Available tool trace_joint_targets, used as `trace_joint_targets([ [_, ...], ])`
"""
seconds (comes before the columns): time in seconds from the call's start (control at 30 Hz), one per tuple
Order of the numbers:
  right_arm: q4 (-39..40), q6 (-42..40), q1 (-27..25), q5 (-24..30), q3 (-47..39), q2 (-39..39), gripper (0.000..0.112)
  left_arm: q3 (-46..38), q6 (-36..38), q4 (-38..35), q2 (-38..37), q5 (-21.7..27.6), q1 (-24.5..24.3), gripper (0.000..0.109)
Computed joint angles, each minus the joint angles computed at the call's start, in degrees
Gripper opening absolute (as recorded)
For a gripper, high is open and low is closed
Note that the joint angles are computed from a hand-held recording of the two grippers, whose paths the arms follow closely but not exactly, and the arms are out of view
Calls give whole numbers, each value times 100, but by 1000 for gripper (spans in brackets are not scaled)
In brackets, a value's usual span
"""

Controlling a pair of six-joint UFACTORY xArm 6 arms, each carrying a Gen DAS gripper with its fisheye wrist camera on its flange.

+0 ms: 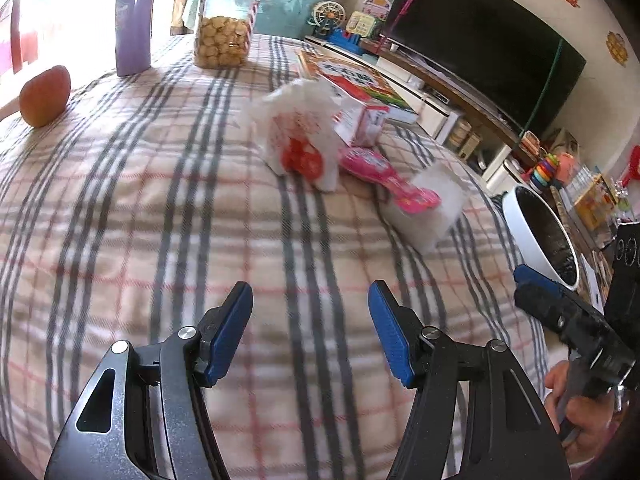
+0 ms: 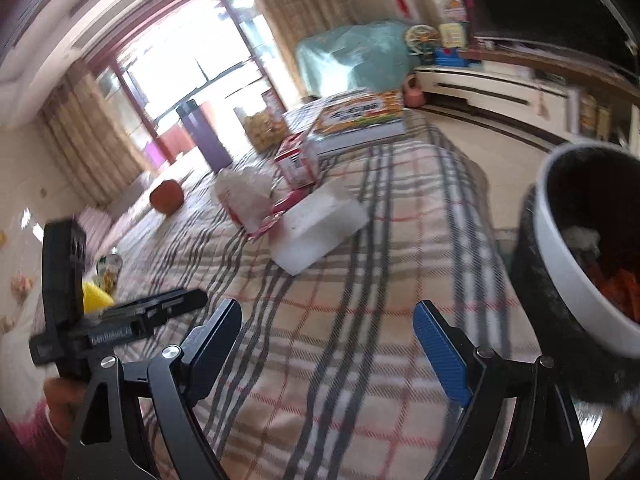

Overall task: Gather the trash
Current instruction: 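Move both open tools back over the bed toward the remaining trash, then grasp the white plastic bag with the left tool while the right tool grasps the white foam block, then carry the white plastic bag and foam block over the bin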

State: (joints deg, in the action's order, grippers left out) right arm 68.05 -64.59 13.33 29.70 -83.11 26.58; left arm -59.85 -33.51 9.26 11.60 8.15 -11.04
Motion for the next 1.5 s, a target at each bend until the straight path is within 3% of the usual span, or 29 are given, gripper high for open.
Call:
trace_joint_targets([
  [0.43, -1725, 696, 169, 409, -1763, 1222, 92, -1576, 1716, -1881, 1070, 356, 246, 64],
  [0.53, -2012, 905, 160, 636, -2202, 1514, 92, -2006, 1698, -1843, 1379, 434, 265, 65],
  [0.6, -2206, 1054, 183, 732, -2452, 1682, 92, -2210, 1311, -1382, 1545, 417, 293, 65],
  [0.67, -2356, 1159, 194, 796, -2620, 1798, 92, -2343, 828, -771, 1656, 420, 324, 52],
  [0.7, -2433, 1225, 195, 829, -2682, 1844, 92, -2428, 791, -688, 1723, 478, 323, 39],
  [0.77, -2528, 1311, 198, 835, -2745, 1892, 85, -2452, 710, -565, 1760, 457, 333, 35],
  [0.8, -2441, 1251, 197, 777, -2677, 1856, 79, -2416, 718, -541, 1740, 423, 335, 31],
  [0.9, -2137, 1083, 146, 803, -2510, 1732, 75, -2106, 689, -519, 1536, 276, 336, 29],
  [1.07, -1505, 870, 16, 860, -1975, 1354, 75, -1265, 614, -615, 949, -33, 295, 29],
  [1.23, -952, 499, -69, 654, -1145, 792, 75, -475, 1099, -1274, 397, -292, 86, 28],
  [1.5, -248, -8, -237, 421, -2, -21, 75, -20, 1516, -1699, 31, -367, -330, 28],
])
